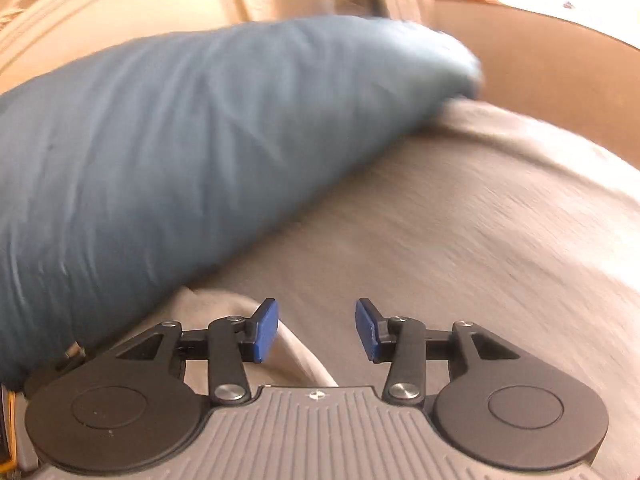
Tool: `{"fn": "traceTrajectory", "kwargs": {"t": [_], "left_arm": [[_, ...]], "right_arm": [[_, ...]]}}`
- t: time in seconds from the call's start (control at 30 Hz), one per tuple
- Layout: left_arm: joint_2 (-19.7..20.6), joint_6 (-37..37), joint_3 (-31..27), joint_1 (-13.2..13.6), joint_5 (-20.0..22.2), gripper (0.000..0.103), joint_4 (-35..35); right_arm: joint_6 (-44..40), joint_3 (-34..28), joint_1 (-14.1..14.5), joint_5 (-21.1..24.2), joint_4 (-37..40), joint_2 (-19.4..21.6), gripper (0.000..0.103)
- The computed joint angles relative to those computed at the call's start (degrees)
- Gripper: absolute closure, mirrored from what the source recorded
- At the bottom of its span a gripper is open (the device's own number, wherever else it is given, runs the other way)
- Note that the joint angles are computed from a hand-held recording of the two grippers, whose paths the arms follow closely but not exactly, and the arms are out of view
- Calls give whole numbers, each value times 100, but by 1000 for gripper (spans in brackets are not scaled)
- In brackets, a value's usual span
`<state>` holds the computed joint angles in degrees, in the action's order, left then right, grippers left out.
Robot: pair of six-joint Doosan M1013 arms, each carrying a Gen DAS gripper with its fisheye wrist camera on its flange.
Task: Fold clothes
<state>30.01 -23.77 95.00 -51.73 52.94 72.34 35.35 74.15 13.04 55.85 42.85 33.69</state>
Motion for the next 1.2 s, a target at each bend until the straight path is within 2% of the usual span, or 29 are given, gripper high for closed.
{"fn": "traceTrajectory", "kwargs": {"t": [0.07,0.2,0.27,0.47,0.57,0.67,0.77,0.83,0.87,0.93,1.03,1.13,1.2], "left_arm": [[37,22,-28,10,-59,42,80],[205,704,-252,162,-208,42,-625],[171,656,-215,157,-240,42,-584],[119,560,-200,130,-271,42,-468],[162,678,-318,173,-420,42,-423],[250,1088,-531,206,-672,42,-584],[368,1380,-739,218,-951,42,-709],[491,1550,-875,228,-1106,42,-765],[570,1687,-968,213,-1018,42,-851],[661,1842,-1073,186,-857,42,-919],[750,1991,-1181,157,-682,42,-984],[659,1816,-1101,134,-732,42,-940],[564,1646,-992,101,-862,42,-785]], "right_arm": [[184,235,-135,-58,-223,-171,57],[338,1009,-291,-627,-828,-739,58],[494,1291,-458,-730,-1055,-990,59],[-287,2136,-1273,-1500,138,-2065,60],[-299,2446,-1741,-1913,690,-2604,60],[177,2632,-2008,-2098,287,-2828,60],[1212,2715,-2196,-1832,-240,-2729,59],[1740,2804,-2250,-1741,-226,-2505,59],[1972,2847,-2265,-1752,-176,-2369,59],[2588,2919,-2264,-2028,-461,-2124,59],[4111,2932,-2322,-2642,-1519,-1853,56],[5275,2888,-2630,-2765,-1673,-1617,53],[5127,2896,-2752,-2917,-1231,-1474,48]]}}
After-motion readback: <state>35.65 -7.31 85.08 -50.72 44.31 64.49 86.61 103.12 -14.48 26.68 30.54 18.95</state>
